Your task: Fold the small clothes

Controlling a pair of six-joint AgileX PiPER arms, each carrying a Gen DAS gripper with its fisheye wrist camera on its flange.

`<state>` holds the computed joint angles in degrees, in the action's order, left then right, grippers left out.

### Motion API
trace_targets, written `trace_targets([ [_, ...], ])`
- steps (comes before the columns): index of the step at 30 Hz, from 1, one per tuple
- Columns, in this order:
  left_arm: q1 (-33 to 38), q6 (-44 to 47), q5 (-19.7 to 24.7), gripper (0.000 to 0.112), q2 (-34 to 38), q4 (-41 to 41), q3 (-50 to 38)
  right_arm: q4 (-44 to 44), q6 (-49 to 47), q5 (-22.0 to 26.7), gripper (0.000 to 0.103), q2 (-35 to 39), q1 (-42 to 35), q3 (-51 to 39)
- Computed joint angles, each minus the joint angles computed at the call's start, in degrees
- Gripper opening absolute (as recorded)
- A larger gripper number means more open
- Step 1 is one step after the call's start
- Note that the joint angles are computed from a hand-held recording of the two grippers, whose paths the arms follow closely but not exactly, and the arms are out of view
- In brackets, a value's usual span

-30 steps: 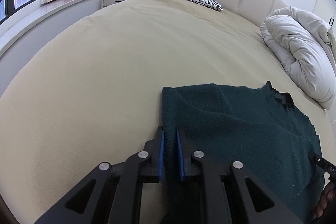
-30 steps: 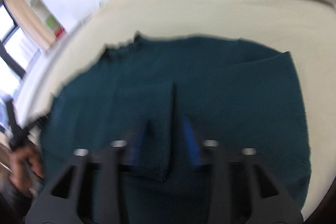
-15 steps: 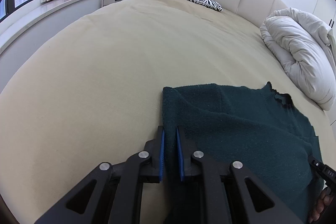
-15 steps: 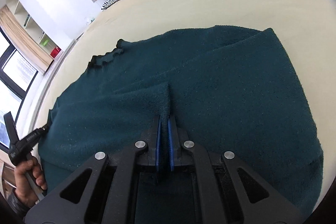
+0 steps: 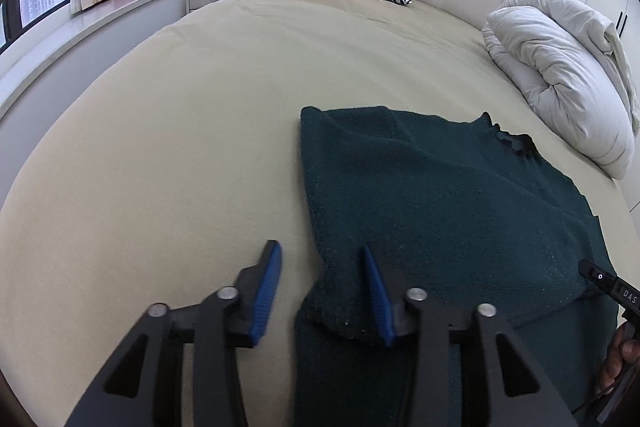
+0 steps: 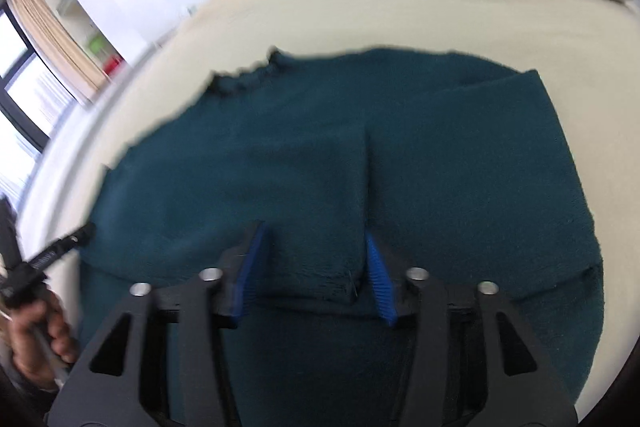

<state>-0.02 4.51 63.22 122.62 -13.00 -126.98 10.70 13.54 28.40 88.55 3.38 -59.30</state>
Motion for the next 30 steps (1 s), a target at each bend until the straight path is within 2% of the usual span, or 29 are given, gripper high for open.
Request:
trace_targets([
  [2,0.42,0.91,0.06,0.024,0.02,-1.4,0.23,0.28,0.33,0.31,0.02,-0.72,-0.72,0.56],
  [3,0.67,1.3,-0.3,0.021,-0.28,-1.94,0.92,0.22,0.22,0.81,0.013,-1.01,-1.04,0.51],
  [4,1.11,1.45,-0.81,0.018,-0.7,-2.69,1.75,-0.76,0.95,1.57,0.009,-1.75,-0.99,0.43],
  [6,2.0,1.18,-1.17,0.016,-0.94,-3.99,2.24,-3.57,3.48,2.18,0.007,-3.06,0.1,0.38],
  [10,2.8,1.31,-2.12,0.014,-1.04,-4.78,3.04,-6.31,6.58,1.14,0.006,-4.73,2.29,0.48],
  [12,2.24,1.19,-2.82,0.014,-1.18,-3.61,3.66,-5.33,5.28,1.46,0.006,-1.08,1.9,-1.65],
  [13,1.91,1.06,-3.42,0.014,-1.41,-3.09,4.27,-3.48,3.62,1.31,0.006,0.85,1.3,-1.76],
  [15,1.55,1.13,-4.62,0.016,-1.86,-2.42,5.52,4.62,-3.91,-2.93,0.006,0.67,-0.83,1.47],
  [17,1.86,1.31,-4.83,0.017,-1.77,-3.06,5.76,9.01,-7.32,-3.13,0.006,-0.41,-1.98,2.49],
  [21,2.38,1.9,-4.33,0.018,-1.3,-4.52,5.05,8.75,-7.34,-2.14,0.01,-1.29,-2.34,2.62],
  [22,2.35,2.0,-4.61,0.018,-1.5,-4.54,5.45,9.06,-6.93,-1.14,0.014,-1.61,-3.06,2.63],
  [25,1.76,1.82,-5.88,0.018,-2.14,-3.36,6.69,4.16,1.12,-0.86,0.02,-4.29,-3.03,3.07],
  [27,1.54,1.97,-6.69,0.018,-2.59,-3.13,7.6,0.99,4.32,-2.09,0.02,-6.33,-2.18,3.49],
  [30,2.09,2.55,-6.66,0.019,-2.37,-4.68,7.57,0.16,3.27,-2.2,0.02,-6.96,-0.33,1.65],
])
